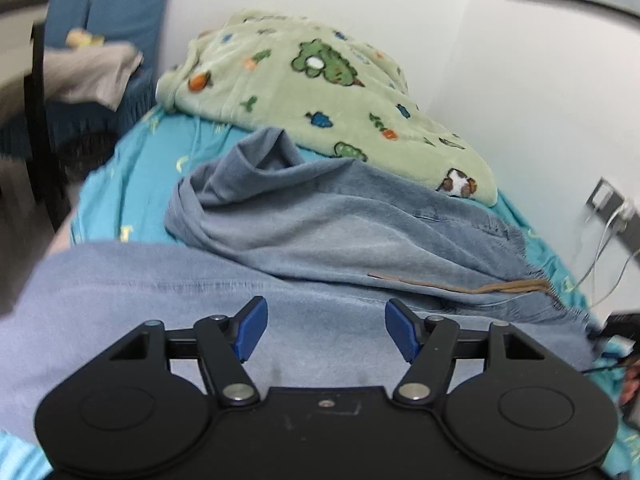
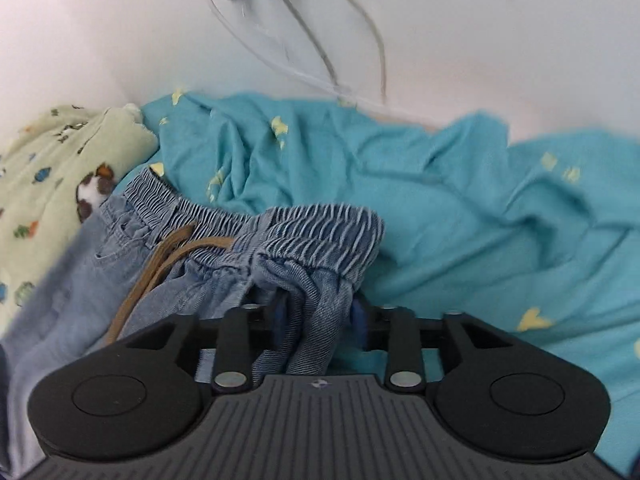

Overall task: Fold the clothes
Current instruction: 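Lift the cuff with the right gripper, lay it over the jeans, open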

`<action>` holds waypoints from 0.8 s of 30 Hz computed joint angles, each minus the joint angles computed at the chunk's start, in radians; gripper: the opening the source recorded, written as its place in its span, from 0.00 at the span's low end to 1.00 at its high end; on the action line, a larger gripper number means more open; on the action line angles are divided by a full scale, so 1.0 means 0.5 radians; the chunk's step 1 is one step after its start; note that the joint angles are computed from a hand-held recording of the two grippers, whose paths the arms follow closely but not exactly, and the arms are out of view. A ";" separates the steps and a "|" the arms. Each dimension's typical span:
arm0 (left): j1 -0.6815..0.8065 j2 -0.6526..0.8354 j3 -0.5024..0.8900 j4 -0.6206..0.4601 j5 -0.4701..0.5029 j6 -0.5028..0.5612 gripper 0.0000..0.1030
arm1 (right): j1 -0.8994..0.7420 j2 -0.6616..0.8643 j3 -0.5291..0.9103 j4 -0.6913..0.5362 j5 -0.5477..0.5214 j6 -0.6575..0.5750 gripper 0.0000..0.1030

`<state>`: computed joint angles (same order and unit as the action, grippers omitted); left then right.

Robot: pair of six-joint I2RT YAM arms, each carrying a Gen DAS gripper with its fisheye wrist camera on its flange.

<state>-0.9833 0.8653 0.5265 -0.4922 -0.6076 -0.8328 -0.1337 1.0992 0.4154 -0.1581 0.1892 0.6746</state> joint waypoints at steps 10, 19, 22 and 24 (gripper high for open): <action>-0.289 0.113 0.038 0.015 -0.245 0.106 0.62 | 0.580 -0.597 0.015 -0.324 0.365 -0.080 0.54; -0.245 0.044 0.023 -0.034 -0.220 0.047 0.62 | 1.792 -0.508 0.002 -0.045 0.825 0.108 0.54; -0.206 -0.024 0.010 -0.060 -0.169 -0.003 0.62 | 2.079 -0.282 0.035 0.113 0.879 0.125 0.54; -0.166 -0.087 0.004 -0.099 -0.155 -0.032 0.62 | 2.162 -0.142 0.063 0.219 0.862 0.105 0.54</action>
